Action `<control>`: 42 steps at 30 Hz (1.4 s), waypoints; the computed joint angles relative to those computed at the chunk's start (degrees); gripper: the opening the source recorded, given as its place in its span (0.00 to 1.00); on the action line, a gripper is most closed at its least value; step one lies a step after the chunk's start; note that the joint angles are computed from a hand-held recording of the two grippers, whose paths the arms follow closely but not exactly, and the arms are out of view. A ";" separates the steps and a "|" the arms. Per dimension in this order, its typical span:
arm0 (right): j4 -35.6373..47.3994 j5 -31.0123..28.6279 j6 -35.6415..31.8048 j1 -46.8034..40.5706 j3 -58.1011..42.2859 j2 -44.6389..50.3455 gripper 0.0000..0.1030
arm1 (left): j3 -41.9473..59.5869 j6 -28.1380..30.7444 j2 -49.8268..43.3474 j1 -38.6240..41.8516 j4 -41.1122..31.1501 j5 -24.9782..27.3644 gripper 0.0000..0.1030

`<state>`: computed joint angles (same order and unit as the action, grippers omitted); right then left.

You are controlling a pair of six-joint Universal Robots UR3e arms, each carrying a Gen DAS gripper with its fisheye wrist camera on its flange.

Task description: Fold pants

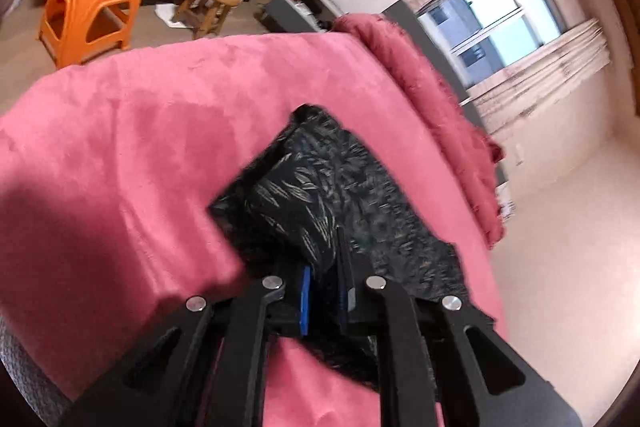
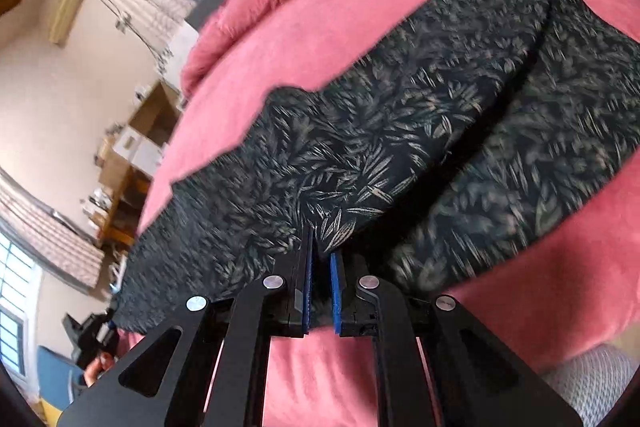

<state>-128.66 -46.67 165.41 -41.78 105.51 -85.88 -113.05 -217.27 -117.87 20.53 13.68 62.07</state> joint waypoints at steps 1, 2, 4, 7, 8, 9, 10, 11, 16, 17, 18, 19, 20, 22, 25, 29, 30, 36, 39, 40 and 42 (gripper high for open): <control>1.26 -1.60 -0.04 0.67 -0.72 0.45 0.06 | 0.39 0.68 0.20 -0.80 -1.62 1.78 0.10; 2.57 -3.51 -0.16 1.54 -1.85 1.29 0.06 | 0.90 1.54 0.63 -1.75 -3.07 3.71 0.12; 2.18 -3.90 -0.02 1.93 -2.55 1.82 0.07 | 1.31 2.40 1.58 -3.38 -4.35 6.97 0.14; 4.17 -1.34 -0.64 0.52 -3.23 1.97 0.19 | -1.30 0.99 2.70 -3.72 0.01 9.09 0.32; 4.76 -0.22 -0.51 -0.44 -3.00 1.52 0.35 | -2.01 0.41 3.33 -4.31 1.41 10.90 0.39; 4.73 0.86 -0.17 -1.77 -2.55 1.00 0.42 | -2.62 0.21 4.08 -5.13 2.75 13.27 0.48; 3.61 2.05 1.17 -3.40 -1.48 0.17 0.49 | -3.25 0.62 5.16 -6.95 4.58 17.83 0.53; 2.85 3.80 2.35 -5.89 -0.69 -0.73 0.49 | -3.74 1.26 5.61 -7.82 5.88 20.18 0.60; -1.52 4.45 4.88 -12.26 -3.62 1.05 0.49 | -1.21 4.81 5.28 -13.23 9.13 25.79 0.65; -3.06 4.14 7.19 -13.25 -6.18 3.70 0.49 | -0.01 5.54 4.63 -13.89 8.47 24.79 0.66; -3.93 3.71 9.44 -13.43 -8.57 6.00 0.49 | 1.91 6.31 3.83 -14.65 6.81 23.65 0.66; -4.24 3.77 10.76 -13.68 -10.43 7.91 0.49 | 4.35 7.63 2.61 -15.67 4.68 22.00 0.66; -4.82 4.06 12.26 -14.00 -12.97 10.65 0.48 | 6.28 8.83 1.65 -16.42 2.94 20.62 0.66; -7.15 3.35 15.56 -13.70 -17.51 15.45 0.48 | 11.62 11.60 -1.11 -18.84 -1.37 18.71 0.67; -7.24 1.39 18.87 -12.83 -25.09 22.22 0.46 | 19.10 15.40 -5.44 -21.81 -5.30 14.84 0.67; -10.85 4.31 24.61 -13.07 -31.45 29.71 0.40 | 26.71 17.48 -10.17 -24.27 -10.31 13.34 0.67; -11.37 5.08 25.74 -13.18 -32.98 31.19 0.38 | 27.91 17.36 -11.13 -24.53 -10.94 13.28 0.69; -8.56 2.46 27.90 -10.08 -44.30 38.04 0.12 | 29.52 19.96 -13.89 -26.98 -10.20 15.95 0.77; -3.21 2.24 25.06 -8.97 -50.40 39.09 0.06 | 29.11 20.45 -13.88 -27.07 -9.01 15.06 0.79; -3.04 2.66 24.19 -8.92 -50.94 38.55 0.05 | 28.43 20.06 -13.77 -26.71 -8.19 14.35 0.79; -3.90 3.32 22.07 -8.76 -50.50 35.70 0.05 | 28.05 19.57 -13.87 -26.41 -7.28 13.65 0.79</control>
